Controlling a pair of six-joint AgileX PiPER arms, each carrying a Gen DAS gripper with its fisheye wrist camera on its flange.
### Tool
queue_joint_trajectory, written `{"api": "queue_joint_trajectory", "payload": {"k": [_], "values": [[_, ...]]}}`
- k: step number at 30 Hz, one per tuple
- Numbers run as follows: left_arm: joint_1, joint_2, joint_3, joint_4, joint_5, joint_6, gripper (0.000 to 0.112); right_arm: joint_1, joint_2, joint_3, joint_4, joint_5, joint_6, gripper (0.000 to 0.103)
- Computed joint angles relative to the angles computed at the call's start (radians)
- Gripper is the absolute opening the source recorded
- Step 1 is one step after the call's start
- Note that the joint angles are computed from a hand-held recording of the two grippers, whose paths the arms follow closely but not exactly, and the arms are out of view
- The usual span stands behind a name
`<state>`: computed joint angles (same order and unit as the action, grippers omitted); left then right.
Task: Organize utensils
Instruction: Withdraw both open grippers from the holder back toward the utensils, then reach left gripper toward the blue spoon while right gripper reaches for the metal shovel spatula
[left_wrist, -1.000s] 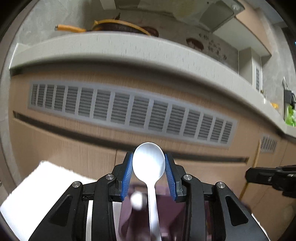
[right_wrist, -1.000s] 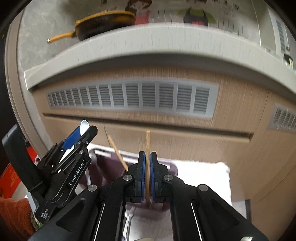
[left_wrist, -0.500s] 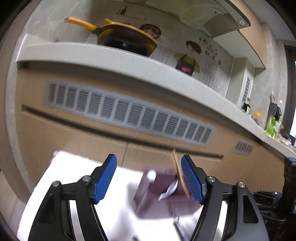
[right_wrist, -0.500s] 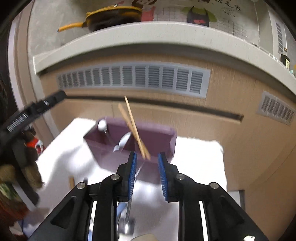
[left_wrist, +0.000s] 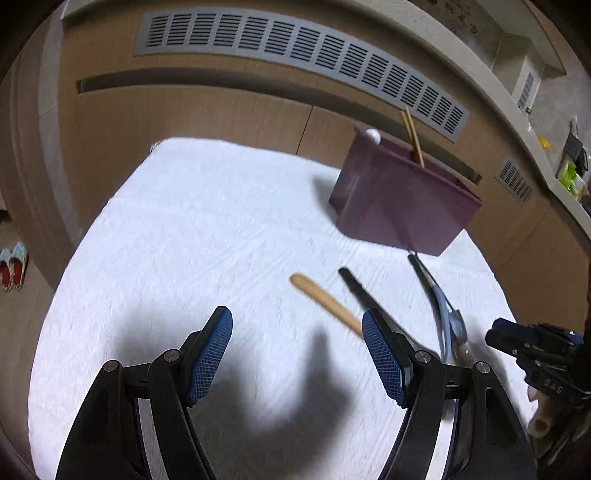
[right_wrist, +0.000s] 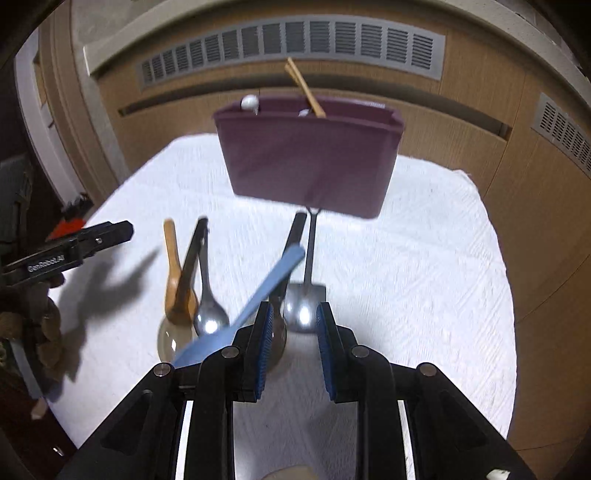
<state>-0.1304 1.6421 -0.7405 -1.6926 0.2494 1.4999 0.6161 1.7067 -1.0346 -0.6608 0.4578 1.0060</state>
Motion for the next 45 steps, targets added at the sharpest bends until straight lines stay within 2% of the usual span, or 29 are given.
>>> {"api": "queue_joint_trajectory", "payload": {"k": [2,3,6,8,11,13,17,21,28,33,36,38,40,43,45], "values": [[0.017,-0.008,0.005,0.059,0.019,-0.059,0.073,-0.015,0.024,-0.019,-0.002,0.010,0.009,0.022],[0.012,-0.013,-0.007,0.119,0.008,-0.125,0.073,-0.027,0.034,-0.029,0.002,0.009,0.006,0.022],[0.014,-0.025,-0.013,0.158,-0.011,-0.172,0.073,-0.057,0.081,-0.082,0.014,0.009,-0.012,0.022],[0.024,-0.017,-0.035,0.258,0.002,-0.270,0.073,-0.072,0.127,-0.137,0.022,0.017,-0.027,0.022],[0.020,-0.002,-0.045,0.291,0.012,-0.296,0.073,-0.102,0.191,-0.213,0.113,-0.008,-0.129,0.022],[0.021,0.004,-0.049,0.313,0.023,-0.311,0.073,-0.104,0.237,-0.270,0.128,0.012,-0.147,0.021],[0.030,0.012,-0.057,0.341,0.037,-0.333,0.073,-0.118,0.252,-0.292,0.182,0.010,-0.191,0.018],[0.035,0.031,-0.071,0.378,0.052,-0.372,0.073,-0.119,0.231,-0.247,0.178,0.008,-0.186,0.018],[0.014,0.045,-0.083,0.443,0.055,-0.440,0.073,-0.126,0.127,-0.083,0.129,-0.057,-0.083,0.019],[-0.009,0.038,-0.084,0.483,0.053,-0.479,0.073,-0.123,0.067,0.010,0.165,-0.107,-0.083,0.021],[-0.036,0.028,-0.083,0.517,0.054,-0.503,0.073,-0.101,0.046,0.052,0.072,-0.110,0.030,0.021],[-0.059,0.023,-0.082,0.540,0.049,-0.514,0.073,-0.070,0.027,0.084,-0.066,-0.088,0.189,0.021],[-0.096,0.019,-0.082,0.582,0.031,-0.544,0.073,-0.042,-0.015,0.123,-0.137,-0.083,0.274,0.022],[-0.130,0.027,-0.095,0.650,0.018,-0.614,0.073,-0.016,-0.094,0.190,-0.070,-0.185,0.185,0.022],[-0.139,0.031,-0.106,0.667,0.027,-0.640,0.073,0.030,-0.116,0.196,-0.117,-0.182,0.205,0.022]]}}
